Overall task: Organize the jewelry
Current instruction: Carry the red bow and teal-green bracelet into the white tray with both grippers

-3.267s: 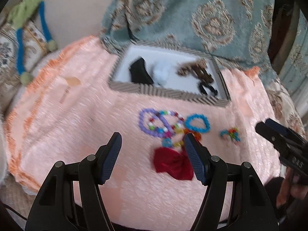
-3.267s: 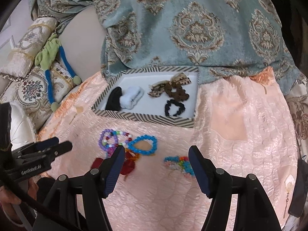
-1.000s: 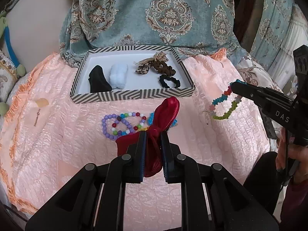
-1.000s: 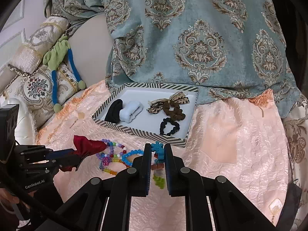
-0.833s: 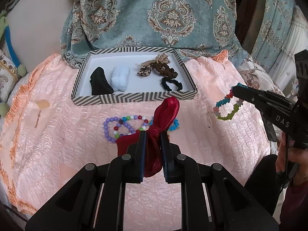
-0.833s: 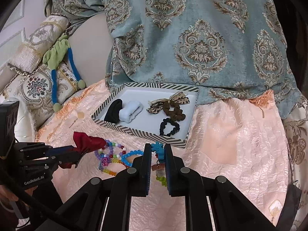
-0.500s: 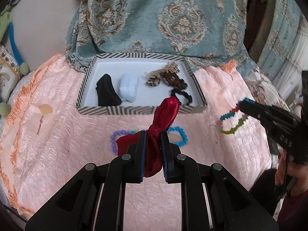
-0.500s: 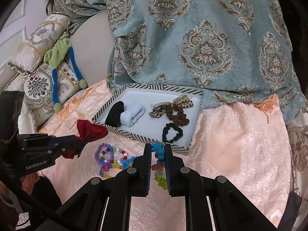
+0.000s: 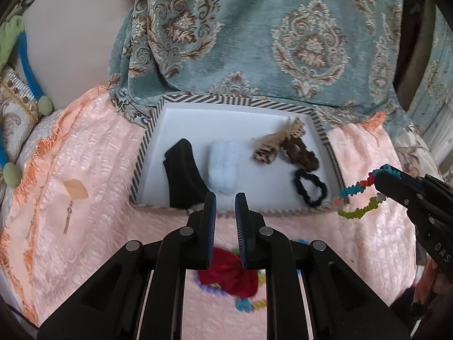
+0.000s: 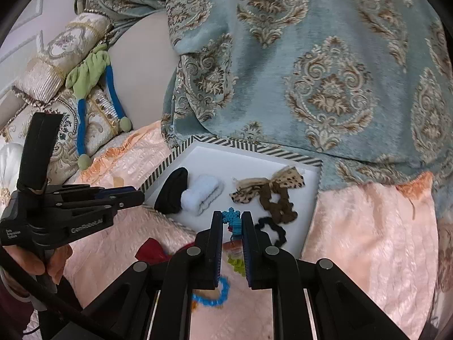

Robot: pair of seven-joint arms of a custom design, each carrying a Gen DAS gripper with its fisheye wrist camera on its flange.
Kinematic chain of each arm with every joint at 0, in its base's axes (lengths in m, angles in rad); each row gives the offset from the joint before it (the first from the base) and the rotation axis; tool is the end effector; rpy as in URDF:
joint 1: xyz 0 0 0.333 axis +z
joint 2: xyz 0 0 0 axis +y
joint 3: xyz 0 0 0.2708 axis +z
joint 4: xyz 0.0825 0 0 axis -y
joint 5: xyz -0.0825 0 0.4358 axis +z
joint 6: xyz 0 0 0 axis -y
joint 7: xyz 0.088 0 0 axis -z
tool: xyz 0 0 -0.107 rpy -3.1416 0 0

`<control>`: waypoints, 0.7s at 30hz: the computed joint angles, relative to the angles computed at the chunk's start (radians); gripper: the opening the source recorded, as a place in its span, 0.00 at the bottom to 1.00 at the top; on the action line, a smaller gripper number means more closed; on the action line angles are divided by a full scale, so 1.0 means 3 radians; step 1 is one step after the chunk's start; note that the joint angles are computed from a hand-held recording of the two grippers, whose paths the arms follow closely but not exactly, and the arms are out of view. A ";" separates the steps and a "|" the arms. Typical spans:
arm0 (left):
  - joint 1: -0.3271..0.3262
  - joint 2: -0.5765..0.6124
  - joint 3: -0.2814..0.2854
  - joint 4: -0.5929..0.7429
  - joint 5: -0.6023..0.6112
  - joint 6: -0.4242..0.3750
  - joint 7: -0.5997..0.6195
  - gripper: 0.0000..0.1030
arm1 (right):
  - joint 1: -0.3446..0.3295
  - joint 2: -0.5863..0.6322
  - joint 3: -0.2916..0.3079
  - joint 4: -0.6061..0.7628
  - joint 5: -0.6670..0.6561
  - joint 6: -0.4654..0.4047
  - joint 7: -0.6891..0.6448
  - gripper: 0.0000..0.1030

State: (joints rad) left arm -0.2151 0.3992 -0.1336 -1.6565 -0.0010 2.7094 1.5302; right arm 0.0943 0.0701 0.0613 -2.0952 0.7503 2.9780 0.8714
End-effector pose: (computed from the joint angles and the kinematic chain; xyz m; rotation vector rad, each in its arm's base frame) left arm 0.6991 -0.2427 0.3912 -1.6266 2.1586 -0.8021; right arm 0.6360 0.0515 0.3964 -1.7882 1.5226 -0.5734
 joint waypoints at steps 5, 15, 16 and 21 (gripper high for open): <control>0.0064 0.0132 -0.0045 0.0140 -0.0104 -0.0106 0.0110 0.12 | -0.0072 0.0199 0.0070 0.0225 0.0044 -0.0116 -0.0033 0.12; 0.0149 0.0127 -0.0240 -0.0059 -0.0525 -0.0454 0.0923 0.52 | -0.0213 0.0375 0.0198 0.0364 -0.0108 -0.0169 0.0118 0.12; 0.0124 0.0152 -0.0223 -0.0038 -0.0500 -0.0486 0.0934 0.52 | -0.0217 0.0367 0.0201 0.0357 -0.0124 -0.0164 0.0126 0.12; -0.0022 0.0316 -0.0112 0.0075 -0.0256 -0.0587 0.0856 0.51 | -0.0237 0.0318 0.0212 0.0325 -0.0093 -0.0147 0.0089 0.12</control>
State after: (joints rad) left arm -0.2218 0.4940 -0.1671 -1.6341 -0.0778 2.5335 1.7869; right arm 0.0233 0.1655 0.1248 -1.9976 0.7225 2.9338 0.8980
